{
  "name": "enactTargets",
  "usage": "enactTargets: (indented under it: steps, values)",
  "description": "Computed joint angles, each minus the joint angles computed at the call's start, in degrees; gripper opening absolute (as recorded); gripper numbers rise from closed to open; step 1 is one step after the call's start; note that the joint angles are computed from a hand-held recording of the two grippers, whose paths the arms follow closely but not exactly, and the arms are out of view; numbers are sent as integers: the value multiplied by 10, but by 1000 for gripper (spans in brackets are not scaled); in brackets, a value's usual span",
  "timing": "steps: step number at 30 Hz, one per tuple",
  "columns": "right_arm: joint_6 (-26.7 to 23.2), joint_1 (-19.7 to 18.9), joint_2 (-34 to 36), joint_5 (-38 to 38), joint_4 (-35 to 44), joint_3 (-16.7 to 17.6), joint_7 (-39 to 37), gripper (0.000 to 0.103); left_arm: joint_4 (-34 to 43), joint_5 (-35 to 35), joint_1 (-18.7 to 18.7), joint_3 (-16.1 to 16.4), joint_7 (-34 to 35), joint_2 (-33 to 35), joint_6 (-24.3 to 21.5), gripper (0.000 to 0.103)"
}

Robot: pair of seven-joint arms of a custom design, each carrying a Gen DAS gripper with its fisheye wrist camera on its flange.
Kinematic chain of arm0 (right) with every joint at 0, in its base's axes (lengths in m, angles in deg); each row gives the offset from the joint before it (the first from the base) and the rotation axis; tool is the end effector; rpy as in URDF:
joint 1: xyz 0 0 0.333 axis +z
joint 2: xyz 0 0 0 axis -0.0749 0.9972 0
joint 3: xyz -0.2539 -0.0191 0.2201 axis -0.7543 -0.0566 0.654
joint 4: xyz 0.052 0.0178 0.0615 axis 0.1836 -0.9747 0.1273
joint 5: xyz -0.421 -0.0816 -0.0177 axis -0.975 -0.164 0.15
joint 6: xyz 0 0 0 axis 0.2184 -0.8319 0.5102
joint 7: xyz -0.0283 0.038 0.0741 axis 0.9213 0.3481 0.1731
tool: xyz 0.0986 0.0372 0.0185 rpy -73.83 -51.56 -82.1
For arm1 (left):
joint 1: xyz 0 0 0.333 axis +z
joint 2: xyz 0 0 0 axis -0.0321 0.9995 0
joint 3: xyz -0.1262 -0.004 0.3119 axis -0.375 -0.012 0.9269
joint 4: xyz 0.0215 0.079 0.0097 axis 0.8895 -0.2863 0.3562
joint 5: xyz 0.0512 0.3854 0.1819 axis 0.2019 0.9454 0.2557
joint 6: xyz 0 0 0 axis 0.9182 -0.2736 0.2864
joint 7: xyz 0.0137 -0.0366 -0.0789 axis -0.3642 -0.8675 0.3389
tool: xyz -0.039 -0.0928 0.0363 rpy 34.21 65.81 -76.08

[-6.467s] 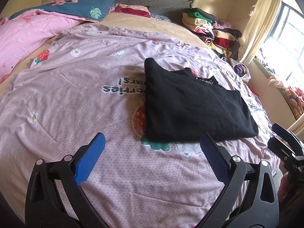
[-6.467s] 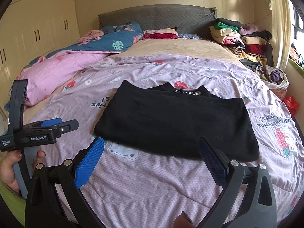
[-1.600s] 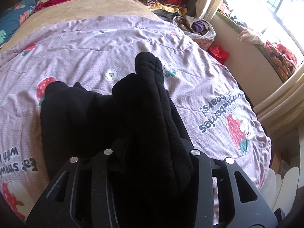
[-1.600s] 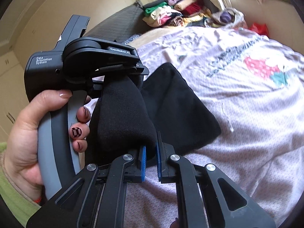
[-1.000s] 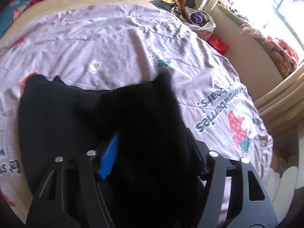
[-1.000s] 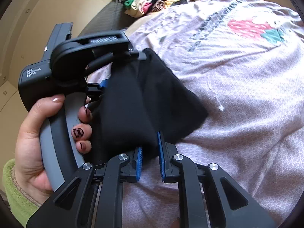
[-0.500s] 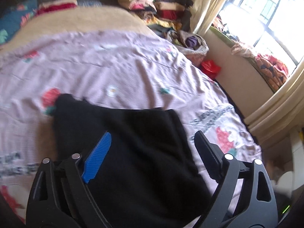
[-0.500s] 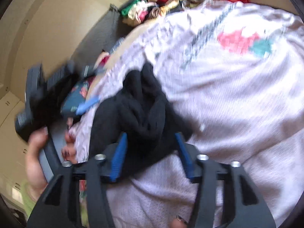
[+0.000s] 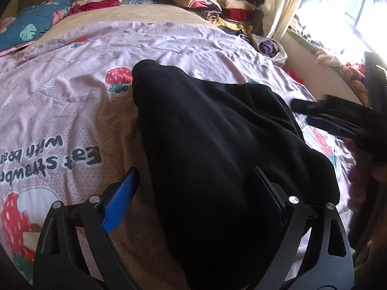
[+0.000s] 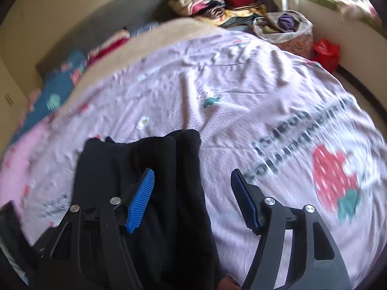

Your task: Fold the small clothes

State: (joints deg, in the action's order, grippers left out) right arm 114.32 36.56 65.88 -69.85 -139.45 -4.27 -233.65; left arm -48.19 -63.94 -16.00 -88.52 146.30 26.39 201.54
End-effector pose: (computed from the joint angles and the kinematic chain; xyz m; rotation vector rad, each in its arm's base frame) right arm 0.4807 0.4851 0.3848 -1.3366 2.2434 -0.5403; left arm 0.5230 -0.2546 0.3643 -1.4522 2.4659 -1.0568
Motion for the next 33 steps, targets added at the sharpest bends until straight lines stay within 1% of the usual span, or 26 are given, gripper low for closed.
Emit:
enactTargets:
  steps: [2, 3, 4, 5, 6, 7, 8, 10, 11, 13, 16, 17, 18, 23, 25, 26, 27, 28, 29, 30, 31, 33]
  values:
    - [-6, -7, 22, 22, 21, 0, -24, 64, -1, -14, 0, -2, 16, 0, 2, 85]
    - [2, -5, 27, 16, 26, -5, -22, 60, -1, -17, 1, -2, 20, 0, 2, 85]
    - [3, -2, 33, 12, 33, -7, -27, 51, -1, -26, 2, -2, 29, -1, -3, 85]
    - [-4, 1, 41, 12, 46, -8, -41, 23, 0, -29, 3, -1, 33, -1, -8, 85]
    - [-9, 5, 47, 9, 56, -10, -51, 12, 1, -32, 4, 1, 38, -1, -13, 85]
    - [-11, 14, 48, -7, 64, -15, -51, 11, 0, -37, 4, 1, 43, -3, -13, 85]
    - [2, 20, 45, -30, 65, -21, -46, 10, -2, -37, 3, 2, 44, -4, -12, 85]
    - [47, 30, 25, -99, 49, -35, -8, 9, -5, -46, 2, 3, 53, -9, -12, 85]
    - [82, 29, 14, -139, 35, -42, 24, 9, -6, -42, 0, 3, 48, -8, -8, 85]
    - [119, 19, -5, -191, 11, -46, 68, 8, -6, -34, -3, 4, 41, -7, -2, 85]
    - [132, -11, -19, -173, -23, -33, 70, 7, -4, -36, -1, 6, 40, -5, -16, 85]
    - [150, -21, -24, -171, -44, -32, 88, 7, -5, -29, -2, 6, 37, -5, -15, 85]
    - [157, -26, -26, -176, -55, -32, 102, 6, -4, -24, -3, 5, 34, -3, -13, 85]
    - [138, -27, -17, -203, -81, -23, 153, 6, -6, -20, -5, 0, 35, -1, -10, 85]
    - [118, -23, -12, -205, -79, -18, 159, 6, -7, -18, -5, 0, 34, -2, -9, 85]
    - [101, -30, -11, -201, -75, -6, 153, 6, -8, -16, -6, 0, 32, -2, -6, 85]
    - [52, -17, -7, -160, -64, -8, 114, 2, -10, -12, -7, -1, 27, -3, -1, 85]
    - [35, -18, -5, -140, -61, -3, 99, 2, -9, -7, -8, 0, 22, -2, 3, 85]
    - [42, -22, -10, -133, -69, -1, 105, 3, -10, -7, -8, -1, 22, -3, 5, 85]
    - [81, -21, -25, -152, -93, -9, 151, 3, -10, -7, -8, -1, 20, -3, 4, 85]
    - [88, -19, -34, -173, -104, -12, 185, 3, -10, -8, -7, -1, 20, -3, 2, 85]
    - [78, -16, -54, -196, -121, -5, 216, 5, -12, -12, -7, -1, 23, -5, 4, 85]
